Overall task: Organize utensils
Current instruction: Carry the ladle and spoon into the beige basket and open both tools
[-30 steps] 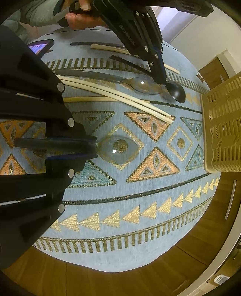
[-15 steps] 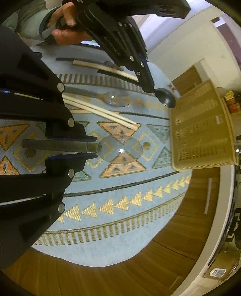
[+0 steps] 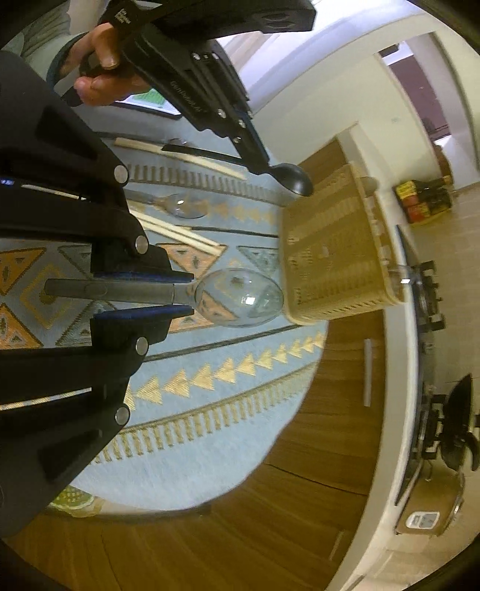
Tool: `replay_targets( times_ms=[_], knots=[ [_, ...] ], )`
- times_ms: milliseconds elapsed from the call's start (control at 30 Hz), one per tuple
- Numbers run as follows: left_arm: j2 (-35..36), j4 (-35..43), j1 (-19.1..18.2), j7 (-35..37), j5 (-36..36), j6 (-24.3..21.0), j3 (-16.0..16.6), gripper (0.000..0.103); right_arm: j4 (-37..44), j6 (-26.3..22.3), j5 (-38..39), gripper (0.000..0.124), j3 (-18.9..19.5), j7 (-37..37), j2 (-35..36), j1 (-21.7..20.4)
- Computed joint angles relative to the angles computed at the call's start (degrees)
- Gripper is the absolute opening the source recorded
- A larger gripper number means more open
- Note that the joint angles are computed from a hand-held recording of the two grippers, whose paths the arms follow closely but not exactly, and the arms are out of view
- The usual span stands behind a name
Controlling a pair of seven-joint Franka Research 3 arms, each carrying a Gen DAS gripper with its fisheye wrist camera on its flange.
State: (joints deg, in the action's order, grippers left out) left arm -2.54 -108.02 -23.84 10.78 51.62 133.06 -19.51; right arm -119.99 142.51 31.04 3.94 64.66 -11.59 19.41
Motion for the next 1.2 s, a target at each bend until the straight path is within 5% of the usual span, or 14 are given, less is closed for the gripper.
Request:
replay_targets(
  times_ms=[367, 800, 1100, 1200],
  knots=[
    [-1.34, 2.74, -0.09, -4.18, 7.28, -3.14, -1.05, 0.005, 1.34, 9.42, 5.27, 0.01, -0.17, -5.42, -1.58, 1.94],
    [-3.33, 3.62, 1.18, -4.31, 10.95, -3.97, -1.01, 0.005, 7.12, 14.01, 15.17, 0.01, -0.96, -11.59, 0.97, 4.61],
    [-9.01, 3.6, 8.14, -1.26, 12.59, 3.34, 0.53, 0.005, 18.36, 17.93, 25.7, 0.01, 0.57, -18.03, 8.19, 5.35],
    [-7.85, 5.78, 10.22, -0.78, 14.07, 4.86, 0.33, 0.005, 23.2, 22.23, 23.68, 0.01, 2.42, -17.06, 12.41, 5.11]
  ],
)
